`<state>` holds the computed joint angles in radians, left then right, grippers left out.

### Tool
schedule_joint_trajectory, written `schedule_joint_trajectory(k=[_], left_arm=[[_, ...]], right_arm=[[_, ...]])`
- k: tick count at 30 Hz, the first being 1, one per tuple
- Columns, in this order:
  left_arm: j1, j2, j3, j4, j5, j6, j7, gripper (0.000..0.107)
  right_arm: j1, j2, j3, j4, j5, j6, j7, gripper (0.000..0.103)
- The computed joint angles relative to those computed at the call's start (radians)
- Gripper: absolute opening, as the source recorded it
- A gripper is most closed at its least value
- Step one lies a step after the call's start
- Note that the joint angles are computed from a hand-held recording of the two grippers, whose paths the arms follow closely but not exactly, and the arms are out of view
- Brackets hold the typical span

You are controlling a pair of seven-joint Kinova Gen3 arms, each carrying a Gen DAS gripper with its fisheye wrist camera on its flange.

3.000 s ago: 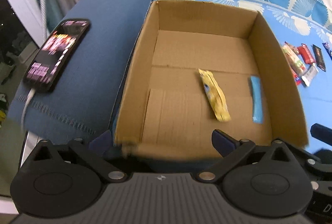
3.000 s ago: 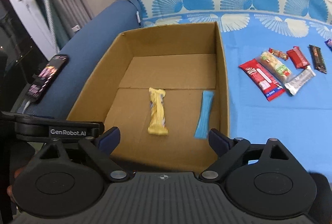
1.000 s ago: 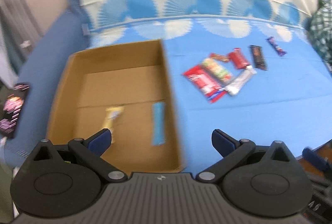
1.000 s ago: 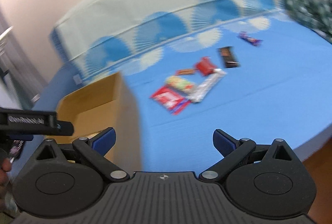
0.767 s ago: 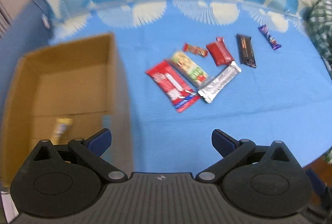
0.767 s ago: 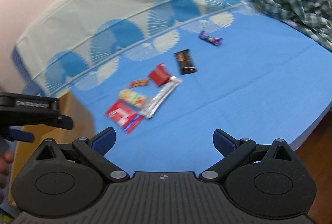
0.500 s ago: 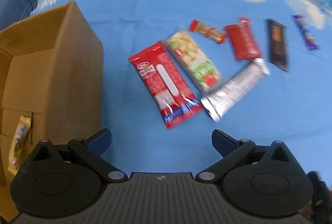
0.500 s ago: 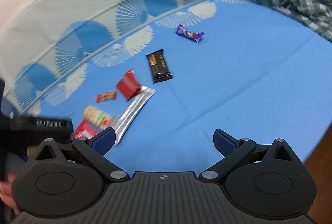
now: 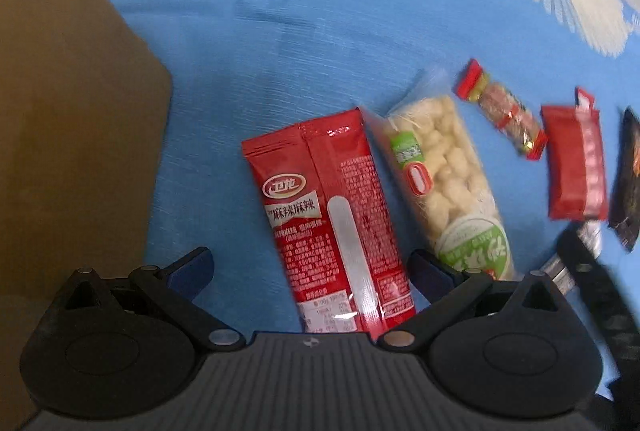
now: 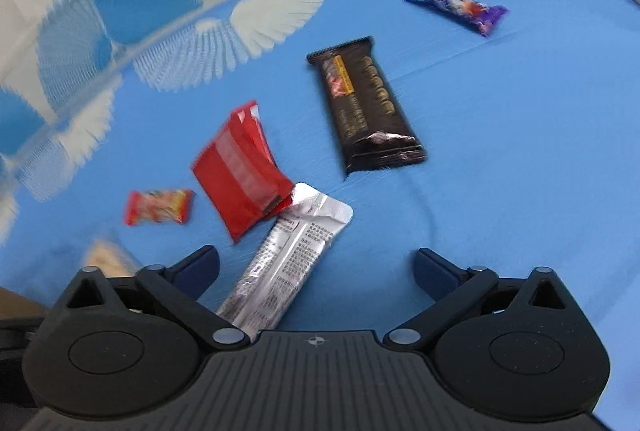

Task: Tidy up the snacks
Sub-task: 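Grasp the red spicy strip pack with left tool while right tool grasps silver bar, then carry the red pack and silver bar over the cardboard box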

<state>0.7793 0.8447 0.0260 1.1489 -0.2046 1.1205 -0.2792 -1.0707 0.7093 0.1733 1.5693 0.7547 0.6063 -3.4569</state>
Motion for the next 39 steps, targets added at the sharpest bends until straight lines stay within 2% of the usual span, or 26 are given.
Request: schedule_joint_trajectory(k=[2,4,7,11,13,14,15,16,17,18,20,25,27,30,32,33,36,39], left_arm=[[0.008,-0.012,-0.004,0.029,-0.016,-0.028,-0.008,0.103],[0.022,-0.022,-0.013,0.052,-0.033,-0.045,0.002,0.103],[0.047,-0.035,-0.023,0.080,-0.053,-0.063,0.035,0.103],[0.048,-0.036,-0.009,0.072,-0.058,-0.049,0.034,0.103],[0.037,-0.040,0.001,0.071,-0.043,-0.042,0.029,0.103],[0.036,-0.043,0.002,0.072,-0.041,-0.039,0.030,0.098],[0.046,-0.050,-0.003,0.077,-0.049,-0.041,0.035,0.086],[0.063,-0.062,-0.010,0.086,-0.068,-0.048,0.039,0.066],[0.074,-0.068,-0.005,0.092,-0.086,-0.050,0.042,0.054],[0.083,-0.072,-0.006,0.085,-0.088,-0.036,0.032,0.052],[0.067,-0.086,0.014,0.100,-0.059,-0.042,0.032,0.050],[0.074,-0.154,0.053,0.196,-0.016,-0.079,0.025,0.049],[0.088,-0.192,0.064,0.243,-0.010,-0.098,0.028,0.049],[0.126,-0.260,0.072,0.306,-0.024,-0.110,0.057,0.049],[0.141,-0.318,0.079,0.354,-0.039,-0.126,0.078,0.049],[0.149,-0.345,0.083,0.367,-0.051,-0.124,0.089,0.049],[0.203,-0.432,0.095,0.409,-0.122,-0.112,0.155,0.049],[0.256,-0.527,0.127,0.449,-0.198,-0.070,0.242,0.049]], right_arm=[[-0.020,0.049,-0.012,-0.057,0.036,0.081,0.079,0.103],[-0.053,0.075,-0.015,-0.068,0.084,0.128,0.107,0.102],[-0.122,0.060,0.041,-0.005,0.109,0.100,0.038,0.103],[-0.125,0.046,0.009,0.014,0.128,0.133,0.011,0.103],[-0.107,0.039,-0.031,0.016,0.151,0.160,0.002,0.102],[-0.094,0.036,-0.050,0.015,0.156,0.167,0.006,0.100],[-0.080,0.032,-0.072,0.015,0.168,0.171,0.004,0.096],[-0.079,0.026,-0.077,0.028,0.194,0.159,-0.009,0.079],[-0.087,0.019,-0.078,0.045,0.232,0.146,-0.024,0.053],[-0.091,0.012,-0.089,0.057,0.269,0.144,-0.032,0.042],[-0.075,0.004,-0.127,0.060,0.294,0.162,-0.015,0.030],[-0.035,-0.070,-0.193,0.125,0.267,0.117,-0.056,0.026],[-0.066,-0.111,-0.166,0.170,0.227,0.083,-0.120,0.026],[-0.160,-0.177,-0.090,0.241,0.188,0.046,-0.240,0.025],[-0.208,-0.216,-0.083,0.267,0.201,0.082,-0.321,0.025],[-0.216,-0.240,-0.107,0.276,0.217,0.115,-0.362,0.025],[-0.217,-0.295,-0.213,0.289,0.287,0.231,-0.458,0.025],[-0.228,-0.336,-0.311,0.269,0.321,0.353,-0.488,0.025]])
